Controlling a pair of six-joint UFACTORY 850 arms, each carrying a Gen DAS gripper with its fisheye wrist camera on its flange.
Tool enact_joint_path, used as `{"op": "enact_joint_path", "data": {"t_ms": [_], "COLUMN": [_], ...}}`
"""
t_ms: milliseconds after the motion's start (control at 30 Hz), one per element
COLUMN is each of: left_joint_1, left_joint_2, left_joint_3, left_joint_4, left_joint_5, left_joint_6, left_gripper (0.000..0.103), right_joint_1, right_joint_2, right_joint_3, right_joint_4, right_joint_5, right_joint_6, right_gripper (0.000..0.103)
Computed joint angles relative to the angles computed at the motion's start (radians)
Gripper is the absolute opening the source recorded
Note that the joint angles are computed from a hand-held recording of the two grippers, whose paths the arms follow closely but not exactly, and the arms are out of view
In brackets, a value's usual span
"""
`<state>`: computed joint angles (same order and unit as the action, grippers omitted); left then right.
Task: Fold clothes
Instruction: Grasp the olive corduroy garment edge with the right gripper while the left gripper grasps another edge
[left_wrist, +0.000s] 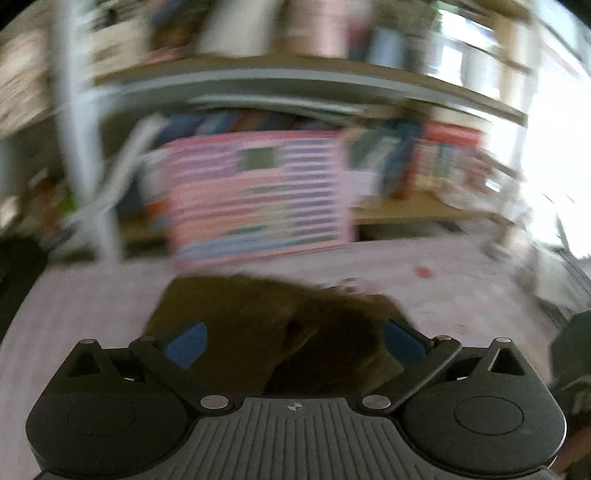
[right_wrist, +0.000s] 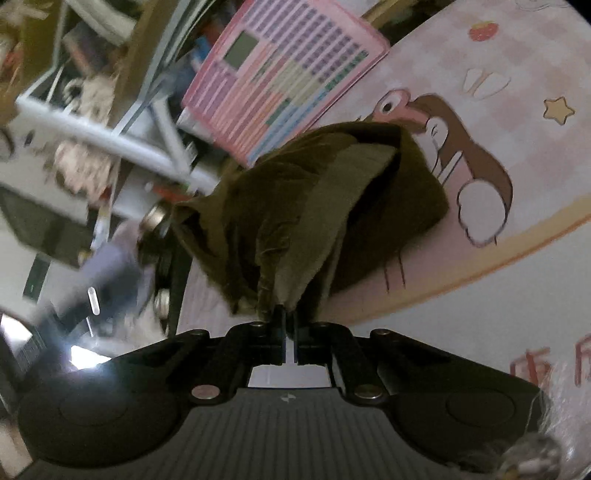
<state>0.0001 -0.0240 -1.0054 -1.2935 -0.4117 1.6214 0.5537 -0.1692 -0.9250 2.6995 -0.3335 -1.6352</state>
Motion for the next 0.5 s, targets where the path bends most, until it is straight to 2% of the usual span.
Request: {"op": "enact_joint_path", "data": {"t_ms": [100, 200, 300, 400, 500], "left_joint_1": [-0.076, -0.114, -0.1, -0.07, -0.045], "left_joint_2": [-0.055, -0.067, -0.05, -0.021, 0.003], "left_joint_3": [-0.071, -0.084, -0.051, -0.007, 0.025], "left_joint_4": [0.174, 0.273, 0.262, 0.264, 0.287], "left_joint_5": [0.005, -0.023, -0.111, -0.169, -0.183], "left_joint_6": [-0.053, -0.081, -0.013, 0.013, 0.037], "left_gripper": [0.101, 0.095, 0.094, 0.093, 0.093], "right_joint_1": [0.01, 0.016, 0.012, 0.002, -0.01], "right_joint_2": [0.019, 0.066, 0.101, 0.115, 0.118], "right_joint_3": [0.019, 0.064, 0.11, 0.15, 0.171], "right_joint_4": [-0.036, 0.01, 0.122, 0.185, 0.218], "right_joint_5": [-0.008, 0.012, 0.011, -0.058, -0.13], "right_joint_6": [0.003, -0.033, -0.091, -0.094, -0.073], "right_gripper": [0.003, 0.003, 0.003, 0.003, 0.003]}}
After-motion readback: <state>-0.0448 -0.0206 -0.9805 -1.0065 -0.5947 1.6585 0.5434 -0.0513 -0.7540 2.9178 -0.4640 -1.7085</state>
